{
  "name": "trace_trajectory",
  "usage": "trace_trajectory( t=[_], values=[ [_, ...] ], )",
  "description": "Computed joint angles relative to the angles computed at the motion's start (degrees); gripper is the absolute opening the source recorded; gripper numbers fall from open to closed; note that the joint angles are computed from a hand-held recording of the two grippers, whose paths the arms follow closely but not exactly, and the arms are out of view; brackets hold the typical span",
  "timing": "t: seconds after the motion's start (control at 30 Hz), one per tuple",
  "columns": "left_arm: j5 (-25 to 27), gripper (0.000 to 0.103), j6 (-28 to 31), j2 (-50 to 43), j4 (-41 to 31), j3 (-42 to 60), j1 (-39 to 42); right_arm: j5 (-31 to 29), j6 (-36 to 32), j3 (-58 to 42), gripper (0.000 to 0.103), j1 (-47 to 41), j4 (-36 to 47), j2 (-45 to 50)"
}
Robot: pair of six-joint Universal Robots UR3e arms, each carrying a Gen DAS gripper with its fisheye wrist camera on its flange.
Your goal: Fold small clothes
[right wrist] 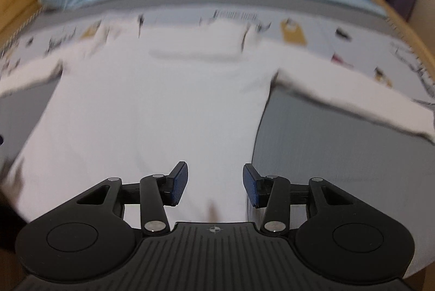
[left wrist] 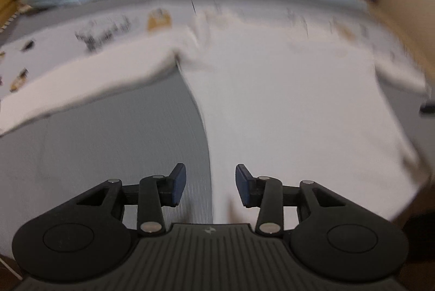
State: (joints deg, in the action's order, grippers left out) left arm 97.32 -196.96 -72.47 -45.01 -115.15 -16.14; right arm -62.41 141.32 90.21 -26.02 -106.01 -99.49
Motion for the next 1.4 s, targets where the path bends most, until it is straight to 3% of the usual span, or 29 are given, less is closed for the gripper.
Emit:
trace_trajectory(
  t=[0.07, 0.13, 0.3, 0.5, 0.67, 0.83, 0.9, 0.97, 1.2, 1.3, 1.33, 1.37, 1.4],
  values=[
    [0.8, 0.061, -1.2, 1.8, 4.0, -0.1, 0.8, 2.0, 3.0, 1.6, 0.047, -0.5, -5.5, 0.5],
    [2.5, 0.067, -0.2, 1.9, 6.5, 1.8, 1.8, 3.7, 8.5, 4.8, 0.047, 0.3, -15.2, 1.9],
    [3.6, 0.074, 6.5, -3.3, 11.3, 9.2, 8.1, 7.9, 22.2, 7.5, 0.051, 1.4, -30.1, 4.0],
    [1.5, 0.074, 11.7, -10.3, 19.4, 8.0, 22.0, 3.4, 27.4, 2.2, 0.051, 9.1, -34.1, 9.6],
    [-2.5, 0.074, 10.4, -14.4, 14.5, 6.9, 34.6, -1.3, 32.1, -4.3, 0.051, 16.0, -37.3, 15.8],
    [-4.3, 0.074, 10.9, -18.0, 17.6, 3.5, 43.8, -5.7, 35.8, -15.7, 0.050, 22.4, -36.0, 24.8],
    [-5.7, 0.070, 11.4, -19.3, 19.6, 1.9, 47.6, -6.9, 36.0, -21.3, 0.040, 24.8, -34.9, 29.1],
    [-5.9, 0.065, 12.1, -20.4, 21.3, 0.5, 50.8, -7.3, 35.4, -27.3, 0.011, 26.8, -33.1, 33.5],
    [-6.3, 0.065, 6.7, -27.3, 19.2, 3.0, 57.9, -10.3, 31.7, -43.6, 0.009, 32.4, -28.4, 45.3],
    [-5.7, 0.057, 4.3, -29.2, 20.3, 3.9, 58.4, -11.0, 31.8, -50.5, 0.009, 33.6, -25.2, 49.8],
    [-4.9, 0.047, 4.3, -30.0, 20.9, 4.4, 57.9, -11.1, 32.0, -52.0, 0.009, 33.7, -24.4, 50.8],
    [-4.2, 0.022, 4.3, -30.4, 21.0, 5.1, 57.3, -11.1, 32.0, -53.7, 0.009, 33.9, -23.4, 51.9],
    [-4.2, 0.008, 4.2, -30.7, 20.9, 5.9, 57.0, -11.2, 32.0, -55.3, 0.009, 34.1, -22.6, 52.9]
  ],
)
